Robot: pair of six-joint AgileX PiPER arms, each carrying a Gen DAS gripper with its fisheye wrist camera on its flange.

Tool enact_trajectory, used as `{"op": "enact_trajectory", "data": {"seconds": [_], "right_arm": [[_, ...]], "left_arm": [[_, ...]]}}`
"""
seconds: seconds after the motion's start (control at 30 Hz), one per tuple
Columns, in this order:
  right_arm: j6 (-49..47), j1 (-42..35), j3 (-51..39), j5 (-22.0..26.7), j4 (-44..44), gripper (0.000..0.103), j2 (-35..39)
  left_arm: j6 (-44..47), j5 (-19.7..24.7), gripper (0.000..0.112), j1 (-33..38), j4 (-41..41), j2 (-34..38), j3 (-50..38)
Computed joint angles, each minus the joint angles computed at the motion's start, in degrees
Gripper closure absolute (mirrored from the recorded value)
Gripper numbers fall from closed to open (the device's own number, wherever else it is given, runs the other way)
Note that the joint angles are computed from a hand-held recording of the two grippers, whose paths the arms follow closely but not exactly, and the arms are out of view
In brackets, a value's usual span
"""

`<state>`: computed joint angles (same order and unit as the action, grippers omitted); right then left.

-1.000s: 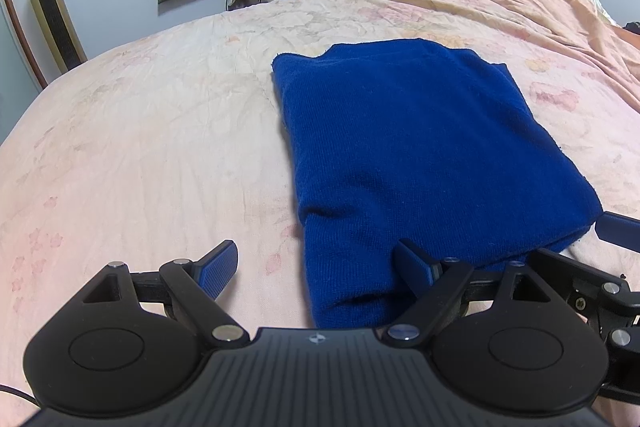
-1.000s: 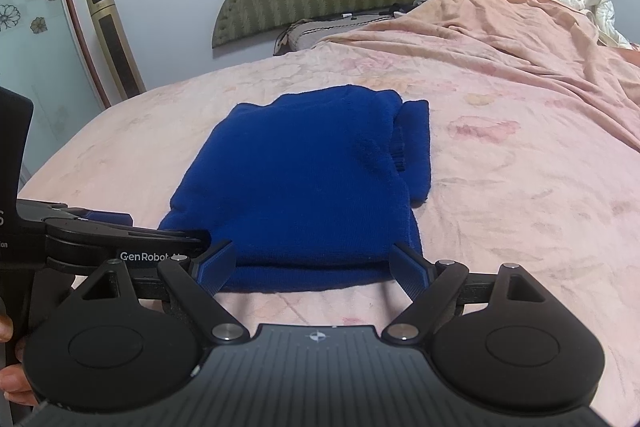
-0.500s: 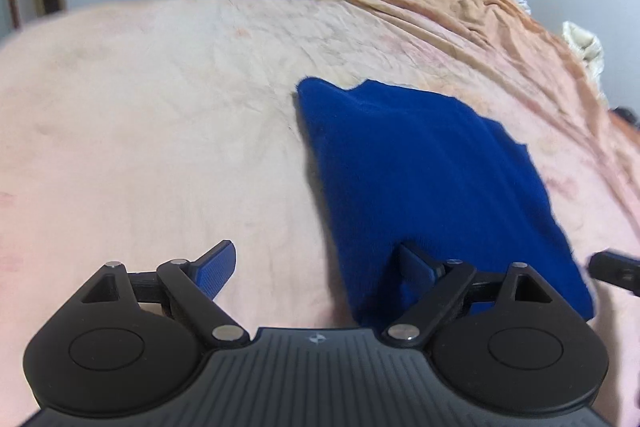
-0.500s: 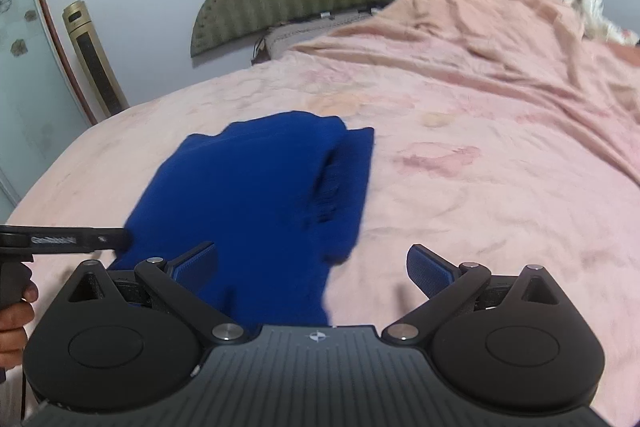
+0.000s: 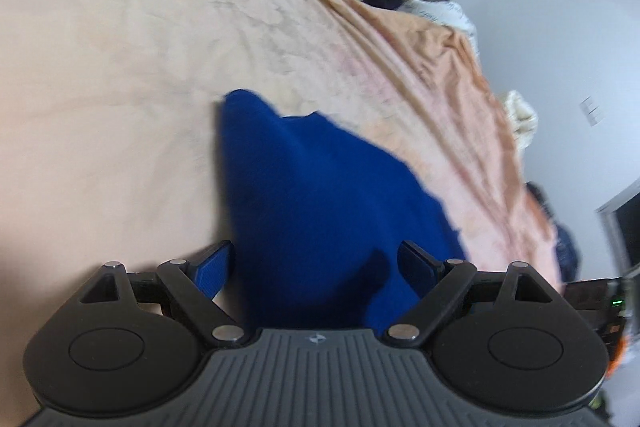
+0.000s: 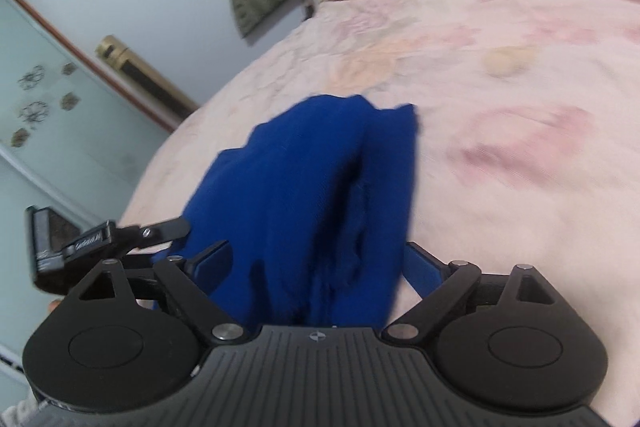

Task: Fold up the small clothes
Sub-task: 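Grasp the folded blue sweater edge with the right gripper and lift it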

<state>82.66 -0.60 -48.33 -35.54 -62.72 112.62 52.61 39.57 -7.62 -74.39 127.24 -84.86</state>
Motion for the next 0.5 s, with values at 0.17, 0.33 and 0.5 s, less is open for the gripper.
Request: {"op": "enact_trajectory", "data": {"seconds": [0.17, 0.33, 0.5], "right_arm": [[10.8, -1.3, -12.8, -4.8, -9.3, 0.024, 8.6], [19.8, 0.1, -22.0, -3.2, -13.8, 0.049, 13.6], [15.4, 4.4, -19.9, 4.9, -11.3, 0.074, 9.7]], "left_arm": [[-3.2, 4.6, 0.026, 0.1, -2.4, 6.7, -9.0], [-8.0, 5.5, 0.084, -0.9, -0.8, 10.7, -15.1], [10.0, -0.2, 0.089, -2.1, -9.3, 1.4, -1.9]]}}
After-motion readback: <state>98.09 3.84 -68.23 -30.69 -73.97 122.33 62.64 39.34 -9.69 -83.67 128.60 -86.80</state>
